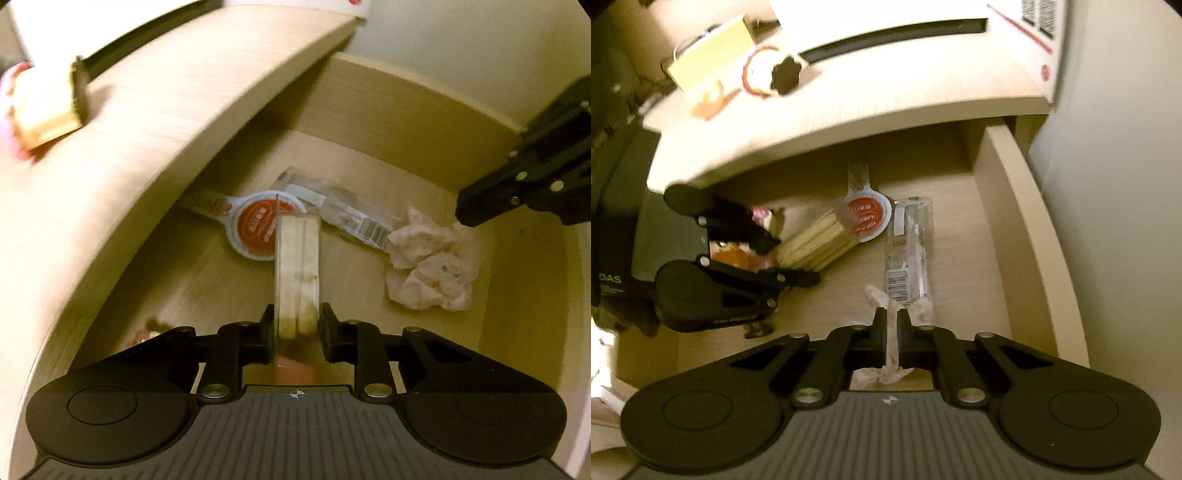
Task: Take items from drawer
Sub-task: 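Grasp the wooden stick bundle with the left tool while the right tool holds the tissue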
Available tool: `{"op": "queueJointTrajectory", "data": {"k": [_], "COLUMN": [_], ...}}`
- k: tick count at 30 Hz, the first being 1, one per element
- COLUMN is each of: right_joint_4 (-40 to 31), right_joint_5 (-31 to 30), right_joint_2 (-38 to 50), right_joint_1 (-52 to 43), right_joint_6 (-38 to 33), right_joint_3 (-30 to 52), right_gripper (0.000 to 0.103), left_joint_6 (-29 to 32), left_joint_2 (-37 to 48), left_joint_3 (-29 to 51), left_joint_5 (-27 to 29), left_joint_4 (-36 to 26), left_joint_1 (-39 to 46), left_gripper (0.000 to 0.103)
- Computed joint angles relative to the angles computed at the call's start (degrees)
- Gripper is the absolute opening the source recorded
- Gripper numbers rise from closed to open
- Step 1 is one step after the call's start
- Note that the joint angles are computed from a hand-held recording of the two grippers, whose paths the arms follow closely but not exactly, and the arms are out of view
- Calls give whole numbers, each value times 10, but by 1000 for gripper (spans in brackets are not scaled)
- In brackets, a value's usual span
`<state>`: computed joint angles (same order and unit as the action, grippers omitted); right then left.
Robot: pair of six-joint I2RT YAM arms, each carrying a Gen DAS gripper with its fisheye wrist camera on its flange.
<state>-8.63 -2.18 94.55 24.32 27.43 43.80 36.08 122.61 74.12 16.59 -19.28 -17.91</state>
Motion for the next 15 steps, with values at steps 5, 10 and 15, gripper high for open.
{"op": "queueJointTrajectory", "data": {"k": [5,10,15], "right_joint_4": [-10,-114,-228], "right_joint_5": [-10,-8,-32], "right_joint_2": [-16,76,206], "right_joint_1": [-5,5,6], "right_joint_6": [-17,-100,-154], "right_joint_3": [1,109,264], "right_gripper": [5,67,71], "left_joint_6": [-53,-122,-182], "left_joint_2": [-58,-98,-115], "left_joint_3": [-52,-81,-91], "left_joint_5": [1,5,21], "left_joint_4": [11,2,-17], "left_joint_1": [9,21,37], "left_gripper": [26,26,26]}}
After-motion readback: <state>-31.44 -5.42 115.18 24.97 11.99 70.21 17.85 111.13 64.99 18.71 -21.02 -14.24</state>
